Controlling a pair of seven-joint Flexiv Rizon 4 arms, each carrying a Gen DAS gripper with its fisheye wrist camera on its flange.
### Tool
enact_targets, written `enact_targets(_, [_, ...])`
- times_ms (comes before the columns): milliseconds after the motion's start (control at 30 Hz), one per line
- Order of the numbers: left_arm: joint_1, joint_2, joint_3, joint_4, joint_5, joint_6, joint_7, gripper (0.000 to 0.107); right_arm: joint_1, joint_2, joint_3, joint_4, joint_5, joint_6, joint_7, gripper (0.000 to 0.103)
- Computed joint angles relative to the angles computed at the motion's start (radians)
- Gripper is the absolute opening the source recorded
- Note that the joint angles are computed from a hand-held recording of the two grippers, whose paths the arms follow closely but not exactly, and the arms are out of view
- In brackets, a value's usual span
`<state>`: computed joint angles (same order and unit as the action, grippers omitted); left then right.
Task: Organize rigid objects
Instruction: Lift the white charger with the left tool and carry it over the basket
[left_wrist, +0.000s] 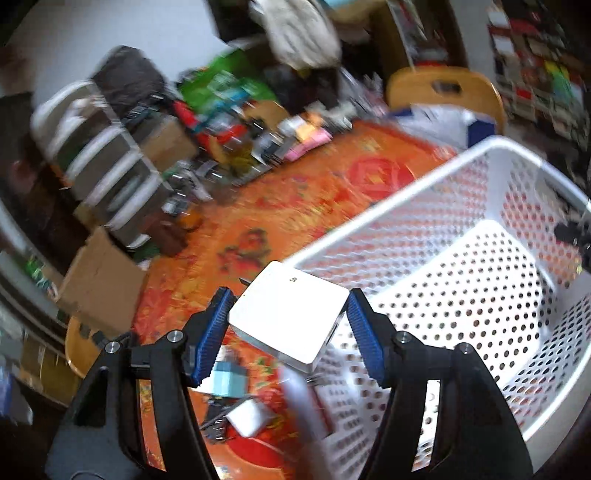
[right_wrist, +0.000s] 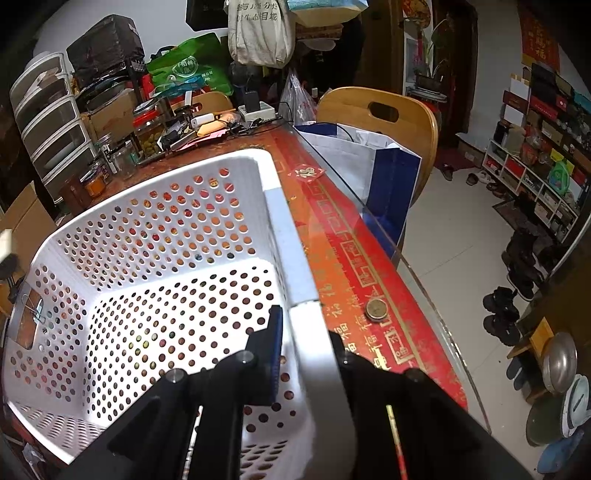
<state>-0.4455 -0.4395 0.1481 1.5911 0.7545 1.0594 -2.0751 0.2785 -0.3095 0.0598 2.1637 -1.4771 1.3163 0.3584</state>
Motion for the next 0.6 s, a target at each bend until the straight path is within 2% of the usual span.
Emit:
enact_targets(67, [0.023,-0.06,-0.048,-0.06,-0.081,-0.078,0.109,0.061,-0.001,0.001,0.0,0.001,-0.003,0.002,0.0,0.011])
enact_targets(167, [0.016,-0.128,-0.065,-0.139,-0.153,-0.203,0.228,0.061,-0.004,0.002,0.0,0.002,0.0,0.007,-0.002,0.01])
enact_targets(300, [-0.012,-0.179,-0.048,-0.212,-0.176,-0.291,0.295,0.061,-0.006,0.003,-0.001,0.002,-0.003,0.013,-0.002,0.01])
enact_targets(433, [0.0,-0.237,-0.062,-0.28,-0.243,-0.389,0.395,0.061,-0.009,0.004,0.0,0.003,-0.006,0.017,0.001,0.011])
enact_targets(600, [-0.004,-0.276,-0.056,-0.316,-0.275,-0.436,0.455,0.061,-0.007,0.005,0.001,0.005,0.002,0.018,-0.005,0.01])
